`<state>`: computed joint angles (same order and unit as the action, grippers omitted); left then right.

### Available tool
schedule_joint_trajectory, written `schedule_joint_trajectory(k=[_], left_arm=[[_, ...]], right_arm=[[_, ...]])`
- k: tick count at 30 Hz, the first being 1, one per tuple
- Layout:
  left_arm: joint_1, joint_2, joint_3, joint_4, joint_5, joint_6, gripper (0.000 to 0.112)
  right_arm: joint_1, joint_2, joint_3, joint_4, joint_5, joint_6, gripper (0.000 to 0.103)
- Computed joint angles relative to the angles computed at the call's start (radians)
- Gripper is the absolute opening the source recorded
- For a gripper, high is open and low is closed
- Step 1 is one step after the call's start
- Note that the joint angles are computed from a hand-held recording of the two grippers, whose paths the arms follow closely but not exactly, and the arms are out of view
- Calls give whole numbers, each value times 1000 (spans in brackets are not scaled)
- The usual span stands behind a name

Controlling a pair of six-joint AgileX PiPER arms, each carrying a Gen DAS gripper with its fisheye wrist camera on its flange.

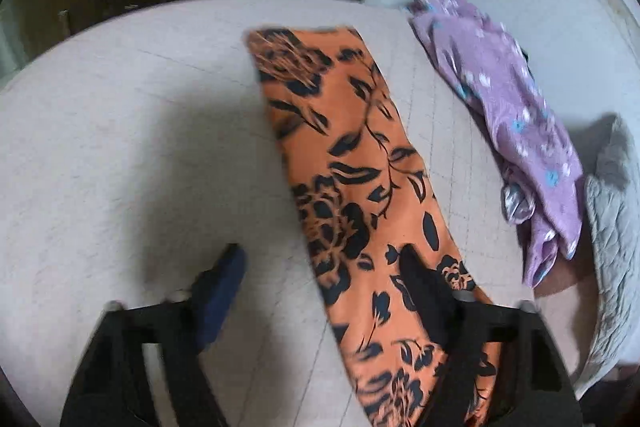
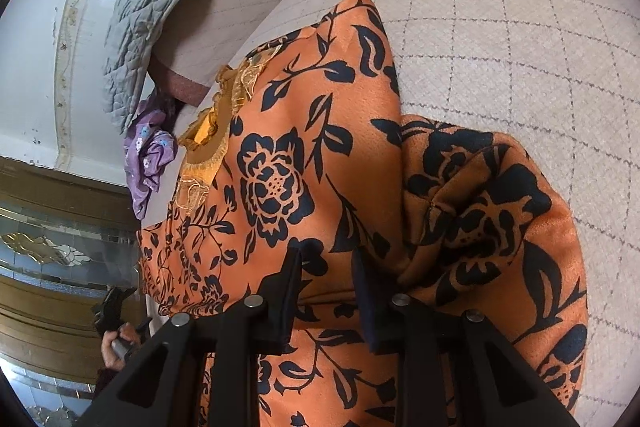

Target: Fold small clothes

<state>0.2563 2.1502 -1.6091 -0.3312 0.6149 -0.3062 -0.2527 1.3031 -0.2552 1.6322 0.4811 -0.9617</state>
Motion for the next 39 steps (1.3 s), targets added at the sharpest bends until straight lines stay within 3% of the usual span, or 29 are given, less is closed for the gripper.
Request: schedule_joint_trajectory(k=[2,3,4,5,7,10,16,20,24,27,30,31,35,38,39], left_arm=[[-19,20,-15,61,-39,-31,59],[-23,21,-7,50,-75,-1,47],[-20,29,-13,-2,-86,68,17],[-12,44,-33,-45,-68,111,9],[-7,37,-31,-71,-71,131,8],[-34,-49,45,-111,-152,238,7],[-189,-239,66,-34,-102,338,7],[-363,-356,57,24,-24,367,7],[-607,-382,-21,138,71,308,7],[-806,-347,-84,234,146,224,9],[-943,-262,-187,300,302,207,22],[-973,-257,-186,330,319,197,24],[-973,-326,-74,405,269,136,38],[-898,-390,49,498,203,46,48],[-868,-401,86,543,180,2,49]], right_arm=[[-16,9,5,20,17,-42,30],[-17,11,7,30,19,-59,30],[-15,15,8,45,20,-82,30],[-22,22,9,54,24,-111,30],[-8,21,4,48,11,-115,30],[1,15,1,37,3,-107,30],[-38,-26,0,-71,29,3,30],[-114,-142,7,-205,60,127,31],[-266,-264,11,-320,149,185,31],[-444,-301,15,-353,276,144,31],[-598,-312,10,-384,375,104,31],[-640,-312,6,-394,401,92,31],[-686,-289,-6,-409,450,76,31],[-558,-303,-9,-401,374,135,33],[-507,-306,-13,-405,345,160,40]])
